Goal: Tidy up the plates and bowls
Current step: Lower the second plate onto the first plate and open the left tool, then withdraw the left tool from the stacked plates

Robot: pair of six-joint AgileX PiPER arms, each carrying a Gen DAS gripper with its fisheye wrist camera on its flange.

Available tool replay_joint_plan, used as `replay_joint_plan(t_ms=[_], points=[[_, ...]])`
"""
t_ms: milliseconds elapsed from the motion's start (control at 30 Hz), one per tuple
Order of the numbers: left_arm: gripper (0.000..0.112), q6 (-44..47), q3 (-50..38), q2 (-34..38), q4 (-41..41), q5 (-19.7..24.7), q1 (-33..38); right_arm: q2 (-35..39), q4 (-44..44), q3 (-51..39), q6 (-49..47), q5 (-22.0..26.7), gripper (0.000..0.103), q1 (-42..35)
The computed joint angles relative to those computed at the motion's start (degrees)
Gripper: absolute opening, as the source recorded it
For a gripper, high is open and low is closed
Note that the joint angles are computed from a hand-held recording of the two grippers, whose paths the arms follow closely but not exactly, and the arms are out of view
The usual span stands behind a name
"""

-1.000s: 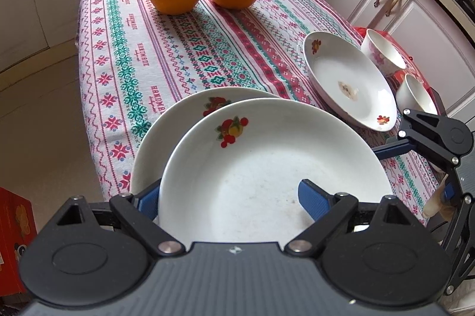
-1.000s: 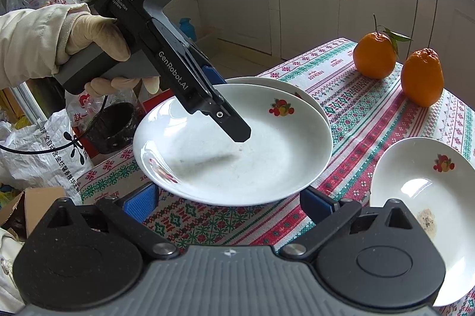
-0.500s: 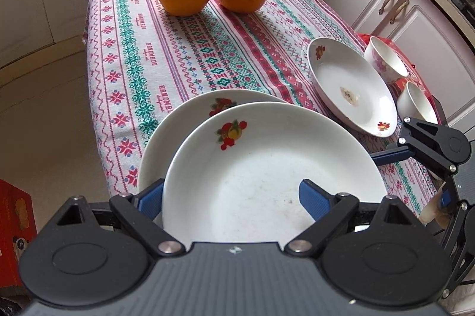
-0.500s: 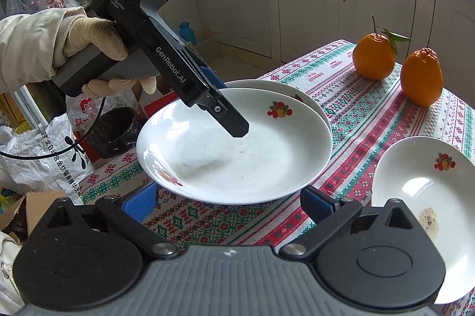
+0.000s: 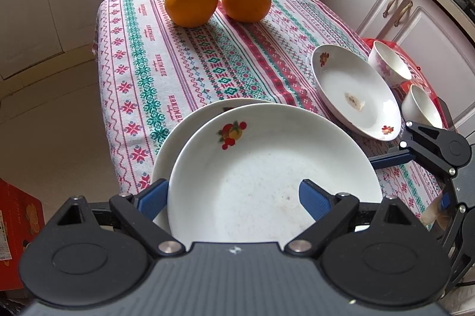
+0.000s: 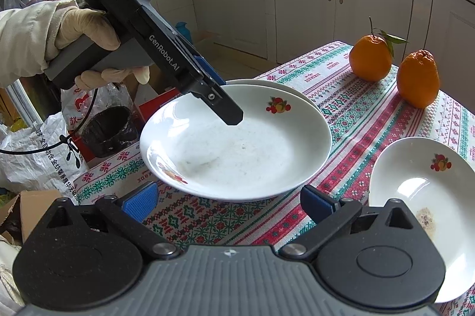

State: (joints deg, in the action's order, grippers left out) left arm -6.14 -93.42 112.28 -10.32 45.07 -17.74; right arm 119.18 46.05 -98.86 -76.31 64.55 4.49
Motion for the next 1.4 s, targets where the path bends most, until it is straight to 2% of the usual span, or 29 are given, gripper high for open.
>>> replay_joint_plan(t_ms=[433, 633, 700, 800, 967, 1100, 1233, 1400], points=[[0.094, -3.7, 0.7, -0.5, 7.0, -1.4, -2.3, -3.7, -0.2, 6.1, -0.4, -3.7, 0.103, -2.6], [0.094, -9.6, 1.2, -0.6, 16.2, -2.1, -5.0, -5.3, -0.7, 9.2, -0.2, -5.1, 0.103, -4.2], [0.094, -12.7, 2.3, -1.1, 20.0, -2.9, -6.0, -6.3, -0.6, 10.7, -0.4, -6.0, 0.103, -4.8], [0.094, -13.8, 4.7, -2.8, 20.3, -5.8, -6.4, -7.8, -0.2, 12.5, -0.4, -6.8, 0.103, -5.7], [0.094, -24.0, 7.7, -5.8, 31.1, -8.4, -10.8, -9.9, 1.3, 14.7, -1.1, -8.0, 0.103, -7.5], [0.095, -37.4, 10.6, -8.0, 43.2, -10.2, -16.4, -11.8, 2.5, 16.4, -1.9, -8.9, 0.103, -9.1], [0.099, -55.6, 12.9, -8.1, 59.8, -8.3, -24.2, -14.2, 3.3, 18.1, -3.3, -10.0, 0.103, -10.9], [0.099, -70.8, 12.4, -4.9, 71.9, -4.4, -31.8, -15.9, 4.1, 17.5, -5.3, -10.6, 0.103, -14.2]])
